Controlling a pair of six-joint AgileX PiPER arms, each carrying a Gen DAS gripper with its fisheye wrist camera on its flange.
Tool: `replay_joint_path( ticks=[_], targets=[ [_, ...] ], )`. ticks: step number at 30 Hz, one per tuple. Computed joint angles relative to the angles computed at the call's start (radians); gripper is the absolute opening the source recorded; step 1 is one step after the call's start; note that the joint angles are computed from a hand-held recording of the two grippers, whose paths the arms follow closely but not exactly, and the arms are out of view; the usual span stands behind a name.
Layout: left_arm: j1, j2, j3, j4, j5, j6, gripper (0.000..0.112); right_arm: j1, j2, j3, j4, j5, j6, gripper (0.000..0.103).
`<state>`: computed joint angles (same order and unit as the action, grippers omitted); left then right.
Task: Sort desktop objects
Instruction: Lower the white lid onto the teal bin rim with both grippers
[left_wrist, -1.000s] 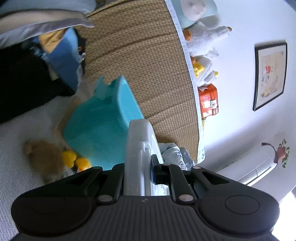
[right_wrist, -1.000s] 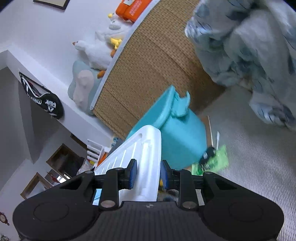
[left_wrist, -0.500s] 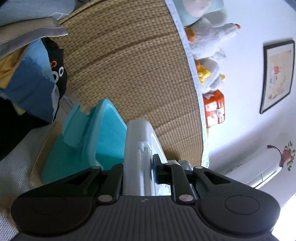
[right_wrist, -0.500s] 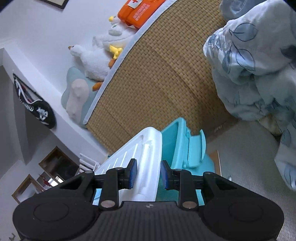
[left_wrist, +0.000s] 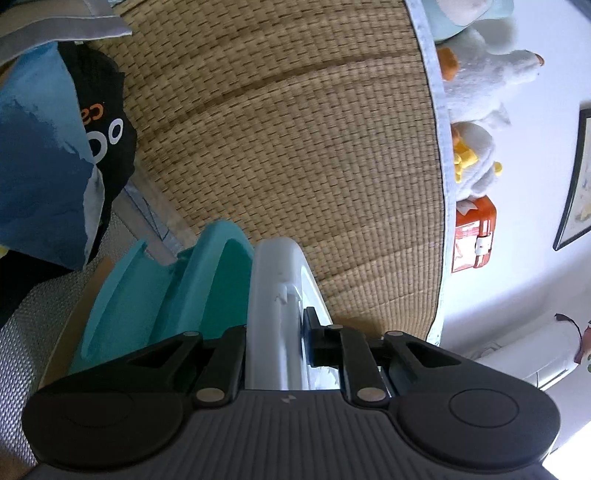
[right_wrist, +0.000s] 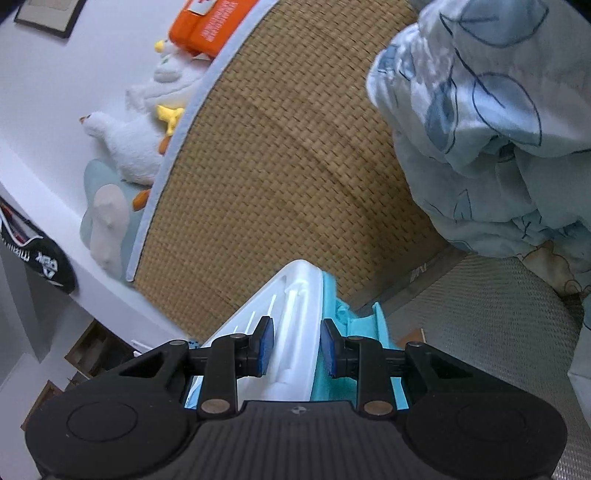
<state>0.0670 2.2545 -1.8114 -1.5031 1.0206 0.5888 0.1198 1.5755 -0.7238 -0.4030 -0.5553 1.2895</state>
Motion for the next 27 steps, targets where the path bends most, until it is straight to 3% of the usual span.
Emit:
replay_joint_path(
  ticks=[14,19,20,21,22,23,25,27],
  targets=[
    [-0.015,0.116,-0.333,0.24,0.032,-0.227,0.02,-0.023,0.066,-0.048,-0.062,-0.022,0.069,0.031],
    [-0.016,0.131,-0.411,0.293,0.059,-0.283,0.02,-0.034,0.073,-0.027,-0.054,-0.075,0.089,0.03],
    [-0.016,0.153,-0.459,0.305,0.082,-0.308,0.028,-0.039,0.075,-0.019,-0.032,-0.098,0.087,0.023],
    [-0.016,0.172,-0.496,0.308,0.103,-0.317,0.058,-0.044,0.077,-0.012,-0.01,-0.122,0.086,0.02],
    [-0.02,0.17,-0.492,0.311,0.101,-0.306,0.075,-0.059,0.083,0.0,-0.012,-0.164,0.111,0.02],
    [-0.028,0.14,-0.448,0.326,0.067,-0.275,0.08,-0.074,0.085,-0.004,-0.043,-0.169,0.151,0.02],
    [-0.046,0.058,-0.307,0.325,-0.054,-0.177,0.08,-0.077,0.073,-0.029,-0.087,-0.096,0.162,0.02],
    [-0.049,0.041,-0.268,0.297,-0.085,-0.141,0.08,-0.066,0.064,-0.025,-0.068,-0.087,0.102,0.02]
  ],
)
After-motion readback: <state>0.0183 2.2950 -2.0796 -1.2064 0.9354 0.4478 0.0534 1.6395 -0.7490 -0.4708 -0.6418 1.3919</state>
